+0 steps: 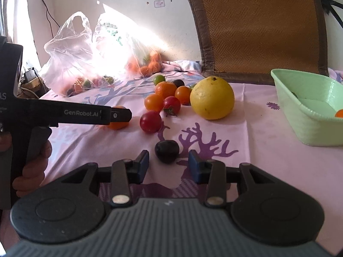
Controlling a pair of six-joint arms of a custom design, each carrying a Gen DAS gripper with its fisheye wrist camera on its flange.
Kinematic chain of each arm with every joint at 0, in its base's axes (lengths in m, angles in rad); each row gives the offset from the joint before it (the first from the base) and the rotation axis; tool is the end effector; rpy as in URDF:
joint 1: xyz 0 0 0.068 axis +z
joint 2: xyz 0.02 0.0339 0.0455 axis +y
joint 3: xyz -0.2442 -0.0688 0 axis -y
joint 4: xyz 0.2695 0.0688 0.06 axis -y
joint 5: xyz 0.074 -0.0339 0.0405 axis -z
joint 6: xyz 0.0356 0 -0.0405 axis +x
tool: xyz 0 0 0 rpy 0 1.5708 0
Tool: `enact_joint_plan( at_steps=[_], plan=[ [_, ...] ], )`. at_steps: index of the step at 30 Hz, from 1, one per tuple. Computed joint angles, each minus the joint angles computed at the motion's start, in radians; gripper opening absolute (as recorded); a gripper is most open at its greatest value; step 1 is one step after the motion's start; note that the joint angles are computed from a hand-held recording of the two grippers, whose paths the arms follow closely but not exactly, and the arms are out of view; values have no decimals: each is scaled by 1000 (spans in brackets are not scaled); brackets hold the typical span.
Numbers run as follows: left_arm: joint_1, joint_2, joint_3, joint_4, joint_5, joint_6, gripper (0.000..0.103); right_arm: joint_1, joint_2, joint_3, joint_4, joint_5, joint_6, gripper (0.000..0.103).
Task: Organize fruits
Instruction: 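Grasp an orange with the left tool while the right tool grasps a dark plum, then carry the orange and plum over the green basket and release both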
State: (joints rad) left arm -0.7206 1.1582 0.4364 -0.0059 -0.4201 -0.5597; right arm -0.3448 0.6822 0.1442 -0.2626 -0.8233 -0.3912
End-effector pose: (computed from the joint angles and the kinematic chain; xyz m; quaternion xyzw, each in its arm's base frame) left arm 0.1926 -0.1498 0.1333 -0.0133 0.8964 -0.0864 0.4346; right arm 0.1604 -0.0298 0.1104 -0.1700 0.8456 0.2221 0.4546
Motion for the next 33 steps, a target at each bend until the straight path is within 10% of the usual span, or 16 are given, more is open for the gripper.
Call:
enact_joint_plan(
  at_steps=[6,15,24,33],
  plan=[
    [-22,-20,-10,-10,-15,-6,38,41,-43,-22,23,50,6,27],
    [-319,-119,-26,-110,-155,-147,38,-235,-90,-18,-201,-149,-244,25],
    [-478,250,221,-18,-169,-129,38,-695,355,149,-404,-292,-799,25],
    [-548,461,401,-71,-239,-126,39,-867,675,282,-449,-289,-1013,27]
  ],
)
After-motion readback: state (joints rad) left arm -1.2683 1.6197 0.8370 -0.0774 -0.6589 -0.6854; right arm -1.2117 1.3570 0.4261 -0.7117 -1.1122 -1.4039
